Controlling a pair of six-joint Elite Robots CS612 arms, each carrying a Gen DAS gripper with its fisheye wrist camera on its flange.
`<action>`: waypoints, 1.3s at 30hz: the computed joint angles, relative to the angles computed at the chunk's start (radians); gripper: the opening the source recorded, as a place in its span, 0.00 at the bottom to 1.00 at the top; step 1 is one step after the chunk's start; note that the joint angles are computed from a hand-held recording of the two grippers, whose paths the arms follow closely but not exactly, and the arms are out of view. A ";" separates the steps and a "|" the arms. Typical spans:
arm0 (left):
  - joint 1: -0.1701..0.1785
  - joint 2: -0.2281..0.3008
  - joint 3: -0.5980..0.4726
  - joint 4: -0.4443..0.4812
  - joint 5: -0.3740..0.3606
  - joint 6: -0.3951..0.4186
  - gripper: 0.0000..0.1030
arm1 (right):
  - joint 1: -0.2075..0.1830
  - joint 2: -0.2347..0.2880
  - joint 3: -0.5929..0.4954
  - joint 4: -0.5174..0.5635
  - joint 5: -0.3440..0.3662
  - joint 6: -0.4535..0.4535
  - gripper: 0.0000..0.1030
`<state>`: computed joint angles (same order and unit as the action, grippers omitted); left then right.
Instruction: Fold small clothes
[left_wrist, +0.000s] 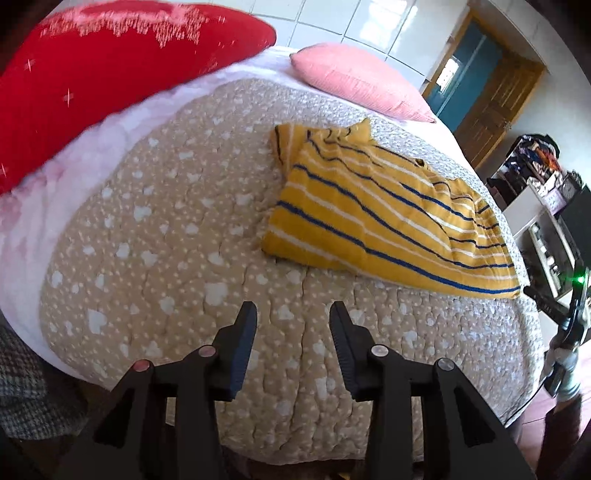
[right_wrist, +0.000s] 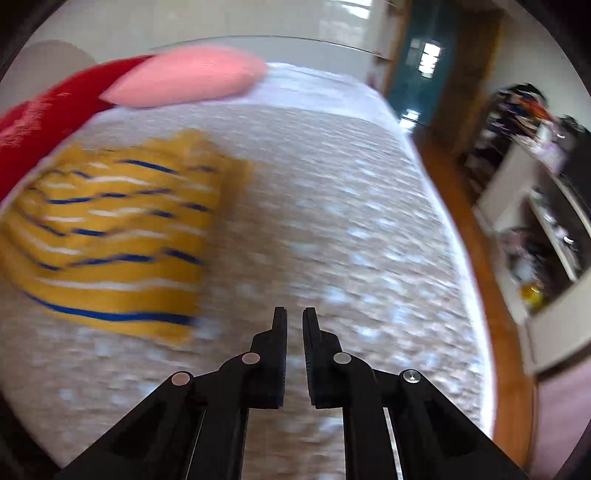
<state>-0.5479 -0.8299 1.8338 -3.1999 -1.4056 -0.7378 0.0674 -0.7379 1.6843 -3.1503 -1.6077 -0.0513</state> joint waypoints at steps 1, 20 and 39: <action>0.002 0.003 -0.002 -0.002 -0.008 -0.004 0.38 | -0.006 -0.003 0.005 -0.008 0.015 0.028 0.10; 0.076 0.124 -0.144 -0.084 -0.117 -0.121 0.48 | 0.128 0.043 -0.189 0.143 0.563 0.045 0.52; 0.049 0.041 0.070 -0.277 -0.047 -0.170 0.26 | 0.329 0.278 -0.698 0.562 0.317 0.097 0.83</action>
